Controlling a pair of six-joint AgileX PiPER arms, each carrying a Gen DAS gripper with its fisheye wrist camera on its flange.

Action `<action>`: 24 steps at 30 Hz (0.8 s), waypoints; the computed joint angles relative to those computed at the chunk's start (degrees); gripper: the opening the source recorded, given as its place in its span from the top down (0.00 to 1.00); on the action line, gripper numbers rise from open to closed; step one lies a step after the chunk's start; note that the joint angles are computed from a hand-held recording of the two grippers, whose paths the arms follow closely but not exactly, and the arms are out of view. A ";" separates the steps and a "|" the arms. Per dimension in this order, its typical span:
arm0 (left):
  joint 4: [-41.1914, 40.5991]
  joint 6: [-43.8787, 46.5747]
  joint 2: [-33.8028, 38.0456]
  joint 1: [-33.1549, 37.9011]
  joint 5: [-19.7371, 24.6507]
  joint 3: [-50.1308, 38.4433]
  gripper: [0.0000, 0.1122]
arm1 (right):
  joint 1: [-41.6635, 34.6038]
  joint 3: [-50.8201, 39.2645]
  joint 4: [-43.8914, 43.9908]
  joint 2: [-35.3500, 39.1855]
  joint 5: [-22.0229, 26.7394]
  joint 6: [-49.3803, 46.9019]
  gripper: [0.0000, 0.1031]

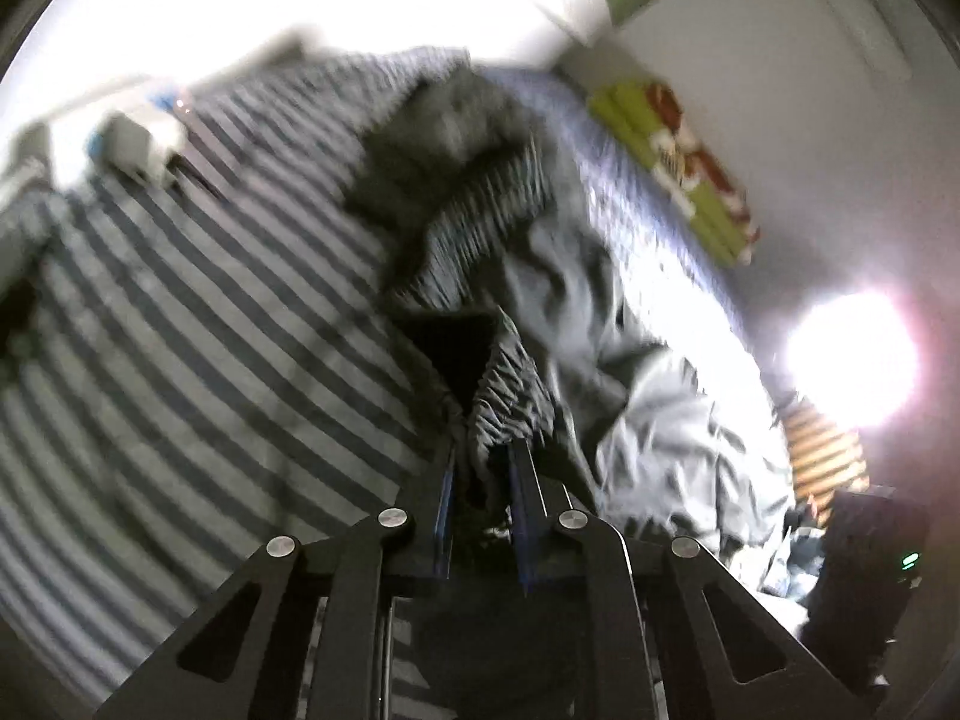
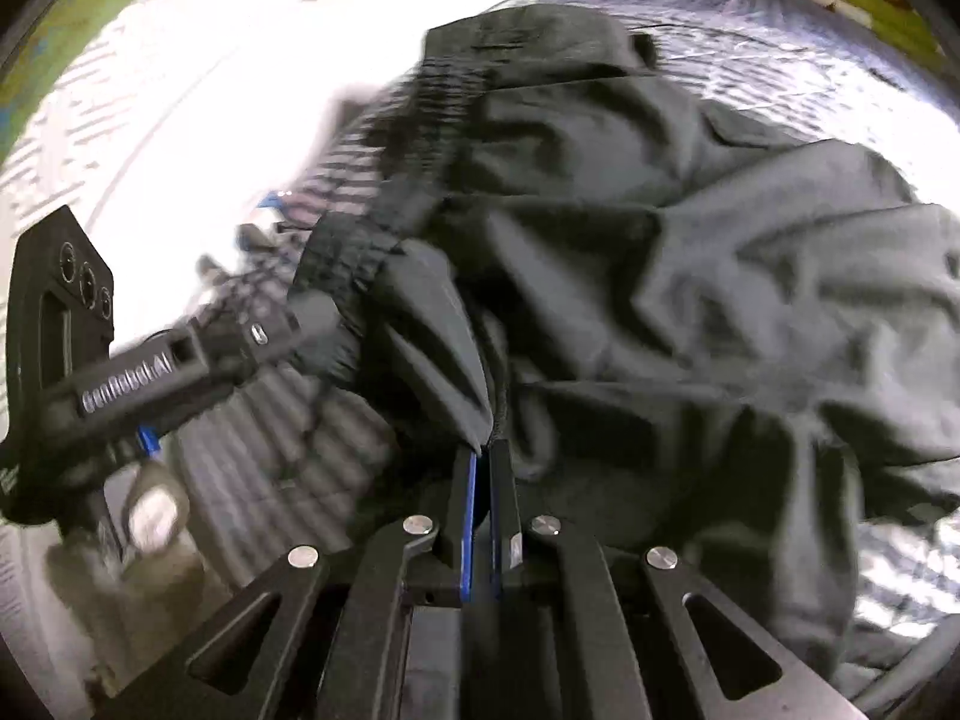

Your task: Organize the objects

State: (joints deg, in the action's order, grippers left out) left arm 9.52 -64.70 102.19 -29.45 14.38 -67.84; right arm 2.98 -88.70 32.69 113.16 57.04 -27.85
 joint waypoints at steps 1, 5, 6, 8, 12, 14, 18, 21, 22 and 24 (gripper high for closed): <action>5.73 -5.71 -2.71 0.49 -0.58 2.53 0.85 | 0.04 1.00 3.82 -0.53 1.10 -2.26 0.97; 26.08 -25.55 -11.31 2.66 8.65 9.55 0.90 | 2.66 5.26 9.48 -5.08 1.16 -7.96 0.93; 27.10 -26.72 -11.94 2.88 13.65 9.86 0.97 | 3.27 5.77 8.76 -6.28 1.18 -8.20 0.92; 28.56 -28.39 -11.86 4.09 23.11 11.17 0.97 | 2.69 8.15 8.40 -9.38 0.59 -10.13 0.87; 28.70 -29.36 -13.58 7.03 25.65 15.61 0.96 | -4.19 13.28 9.01 -13.84 0.59 -14.75 0.80; 31.74 -30.75 -14.98 5.46 26.39 16.44 0.91 | -9.49 15.92 7.87 -15.88 0.52 -16.46 0.80; 32.91 -27.95 -12.76 0.21 24.00 12.33 0.77 | -23.14 19.21 7.56 -18.86 2.38 -20.13 0.80; 27.71 -19.16 -7.05 -3.61 18.04 4.33 0.76 | -36.95 20.28 7.95 -20.72 3.44 -24.05 0.80; 25.50 -16.28 -4.41 -4.90 17.33 0.76 0.75 | -42.48 19.93 7.64 -21.00 3.46 -25.85 0.80; 20.63 -9.71 -0.19 -7.32 16.20 -5.01 0.74 | -49.60 18.78 6.48 -20.99 2.50 -27.67 0.80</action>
State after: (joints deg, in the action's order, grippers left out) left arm 30.16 -74.41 102.00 -36.77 30.57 -72.85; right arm -46.62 -69.92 39.18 92.17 59.54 -55.53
